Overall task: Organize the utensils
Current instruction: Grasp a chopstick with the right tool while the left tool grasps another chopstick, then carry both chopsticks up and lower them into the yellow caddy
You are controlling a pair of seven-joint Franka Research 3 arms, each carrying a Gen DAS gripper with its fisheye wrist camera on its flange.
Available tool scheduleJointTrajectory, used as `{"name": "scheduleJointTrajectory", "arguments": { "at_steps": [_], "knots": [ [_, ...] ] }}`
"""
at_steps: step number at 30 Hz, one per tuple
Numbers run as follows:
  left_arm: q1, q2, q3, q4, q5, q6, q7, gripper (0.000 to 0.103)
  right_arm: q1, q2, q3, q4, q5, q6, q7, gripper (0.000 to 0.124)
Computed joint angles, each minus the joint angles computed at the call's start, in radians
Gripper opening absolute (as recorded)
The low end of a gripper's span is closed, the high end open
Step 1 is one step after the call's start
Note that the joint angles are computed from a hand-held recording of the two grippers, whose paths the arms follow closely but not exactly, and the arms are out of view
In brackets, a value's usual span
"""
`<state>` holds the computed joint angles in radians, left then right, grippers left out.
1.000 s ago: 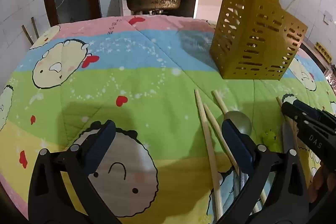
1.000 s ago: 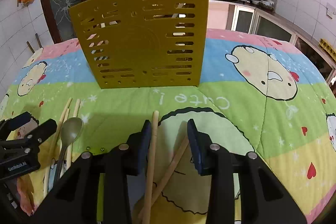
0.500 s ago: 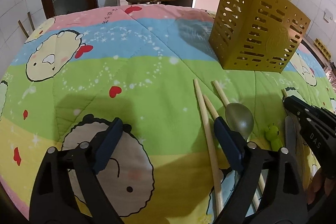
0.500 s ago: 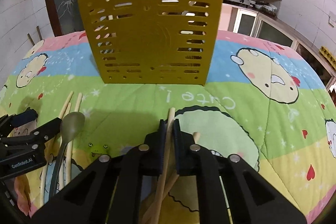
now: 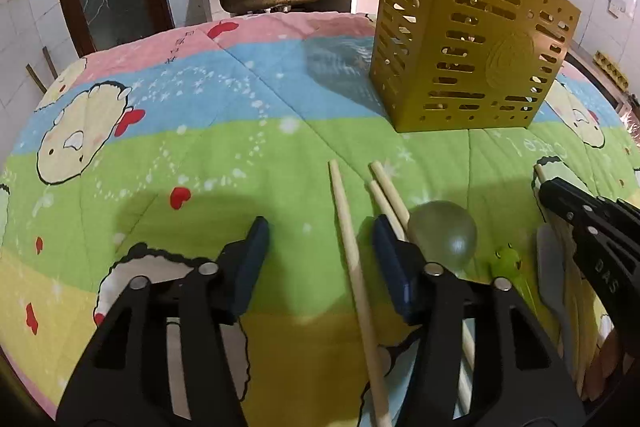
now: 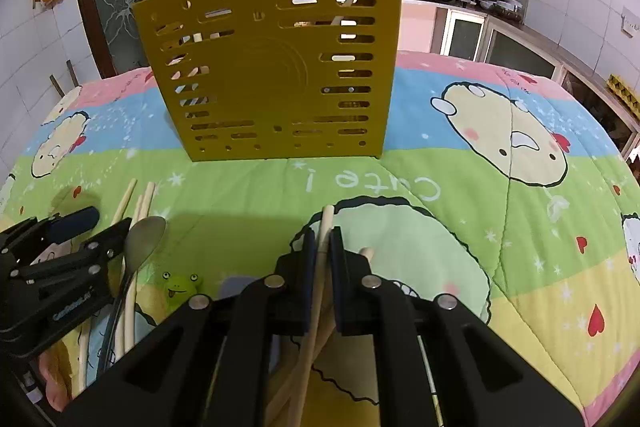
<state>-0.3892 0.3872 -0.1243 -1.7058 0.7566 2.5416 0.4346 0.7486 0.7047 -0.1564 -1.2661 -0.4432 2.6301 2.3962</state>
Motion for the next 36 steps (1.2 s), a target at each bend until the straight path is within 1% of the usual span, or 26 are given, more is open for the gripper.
{"name": "scheduleJointTrajectory", "arguments": {
  "at_steps": [1, 3, 4, 6, 8, 9, 18, 22, 25, 28, 33, 36],
  "knots": [
    [-0.001, 0.002, 0.0, 0.003, -0.001, 0.001, 0.001, 0.044, 0.003, -0.001, -0.004, -0.002, -0.003, 0.001, 0.003, 0.008],
    [-0.002, 0.003, 0.001, 0.006, -0.002, 0.004, -0.007, 0.03, 0.006, -0.005, -0.008, -0.007, -0.008, 0.004, 0.01, 0.007],
    [-0.002, 0.007, 0.003, 0.01, -0.002, 0.005, -0.01, 0.027, 0.006, -0.006, -0.008, -0.008, -0.009, 0.006, 0.012, 0.007],
    [0.001, 0.001, 0.008, -0.002, 0.003, 0.029, -0.032, 0.015, 0.004, -0.013, -0.007, -0.018, -0.009, 0.013, 0.015, 0.007],
    [0.002, -0.002, 0.01, -0.01, 0.011, 0.048, -0.042, 0.009, 0.005, -0.017, -0.01, -0.024, -0.014, 0.016, 0.02, 0.007],
    [-0.001, -0.002, 0.012, -0.01, 0.016, 0.047, -0.046, 0.007, 0.007, -0.02, -0.013, -0.027, -0.017, 0.017, 0.025, 0.007],
    [0.005, -0.016, 0.017, -0.034, 0.037, 0.088, -0.081, 0.007, 0.015, -0.04, -0.03, -0.052, -0.057, 0.043, 0.07, 0.007],
    [-0.005, -0.027, 0.026, -0.044, 0.079, 0.094, -0.118, 0.006, 0.018, -0.056, -0.04, -0.077, -0.076, 0.072, 0.099, 0.006],
    [-0.009, -0.044, 0.031, -0.058, 0.123, 0.104, -0.154, 0.006, 0.026, -0.074, -0.058, -0.104, -0.102, 0.104, 0.139, 0.006],
    [-0.028, -0.062, 0.043, -0.065, 0.212, 0.076, -0.225, 0.005, 0.043, -0.099, -0.087, -0.143, -0.144, 0.145, 0.197, 0.006],
    [-0.01, -0.098, 0.029, -0.097, 0.286, 0.097, -0.292, 0.005, 0.067, -0.135, -0.127, -0.194, -0.223, 0.201, 0.297, 0.006],
    [-0.004, -0.136, 0.025, -0.134, 0.355, 0.11, -0.359, 0.005, 0.088, -0.161, -0.159, -0.224, -0.287, 0.236, 0.375, 0.006]
  ]
}}
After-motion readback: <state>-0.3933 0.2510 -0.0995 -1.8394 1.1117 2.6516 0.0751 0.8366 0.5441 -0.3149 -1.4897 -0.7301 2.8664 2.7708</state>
